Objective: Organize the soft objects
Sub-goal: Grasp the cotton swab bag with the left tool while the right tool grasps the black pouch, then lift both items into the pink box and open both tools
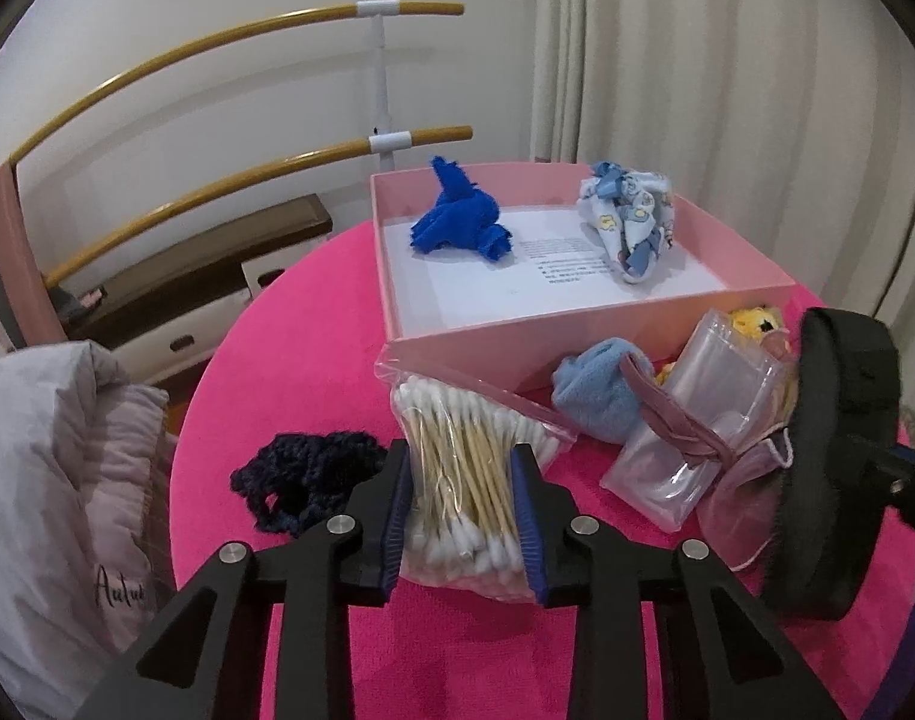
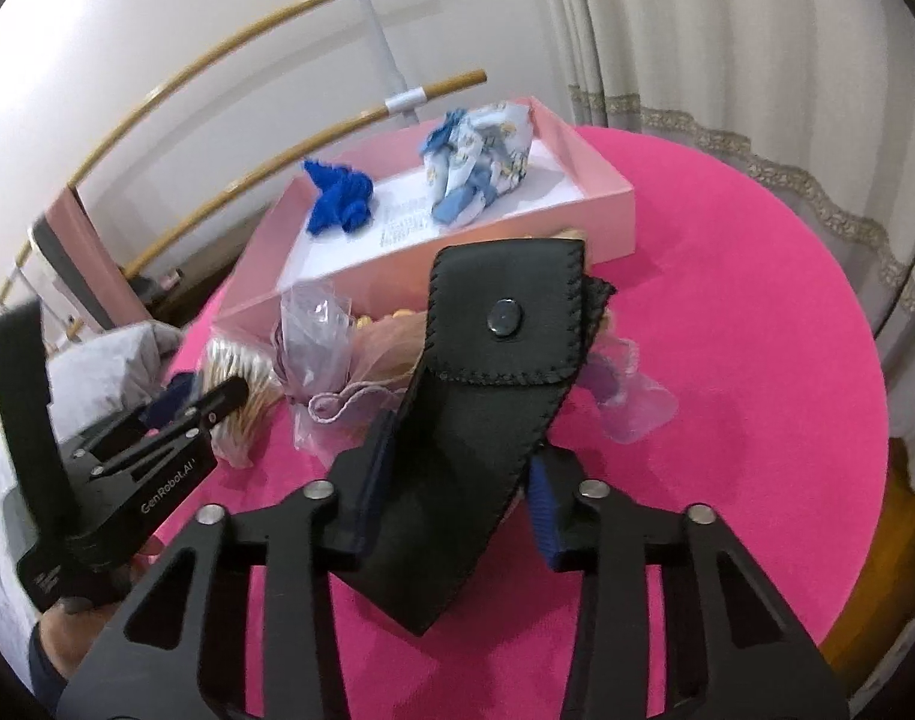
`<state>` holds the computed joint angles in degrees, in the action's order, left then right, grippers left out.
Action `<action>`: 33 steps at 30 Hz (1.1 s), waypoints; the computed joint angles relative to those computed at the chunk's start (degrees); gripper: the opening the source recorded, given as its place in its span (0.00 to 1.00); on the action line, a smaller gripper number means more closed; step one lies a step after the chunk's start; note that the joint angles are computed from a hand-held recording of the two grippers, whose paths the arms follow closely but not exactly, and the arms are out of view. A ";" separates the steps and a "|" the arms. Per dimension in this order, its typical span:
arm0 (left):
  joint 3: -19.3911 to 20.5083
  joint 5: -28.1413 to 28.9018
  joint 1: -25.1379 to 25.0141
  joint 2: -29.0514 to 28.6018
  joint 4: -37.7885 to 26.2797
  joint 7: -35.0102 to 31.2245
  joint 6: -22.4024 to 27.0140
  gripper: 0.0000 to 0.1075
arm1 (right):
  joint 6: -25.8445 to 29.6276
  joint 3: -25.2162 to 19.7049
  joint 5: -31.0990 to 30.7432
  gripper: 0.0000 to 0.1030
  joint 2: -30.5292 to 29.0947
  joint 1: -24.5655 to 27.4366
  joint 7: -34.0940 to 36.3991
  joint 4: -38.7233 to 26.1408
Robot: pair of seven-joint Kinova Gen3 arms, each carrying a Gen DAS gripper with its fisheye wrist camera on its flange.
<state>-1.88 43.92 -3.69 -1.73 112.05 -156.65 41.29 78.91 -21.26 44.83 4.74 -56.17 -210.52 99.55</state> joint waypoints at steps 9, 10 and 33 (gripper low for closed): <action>-2.04 0.84 -1.20 -2.58 0.97 -0.81 3.40 0.25 | 2.16 -1.32 -0.19 0.12 -1.74 -0.15 0.36 0.05; -2.32 0.78 -1.26 -2.90 1.05 -0.84 3.86 0.25 | 1.80 -1.40 -0.29 0.12 -1.75 -0.02 0.45 0.18; -5.05 -1.03 1.35 -7.79 2.63 0.38 4.72 0.17 | 0.54 -3.90 1.74 0.11 -3.75 0.74 -0.30 1.49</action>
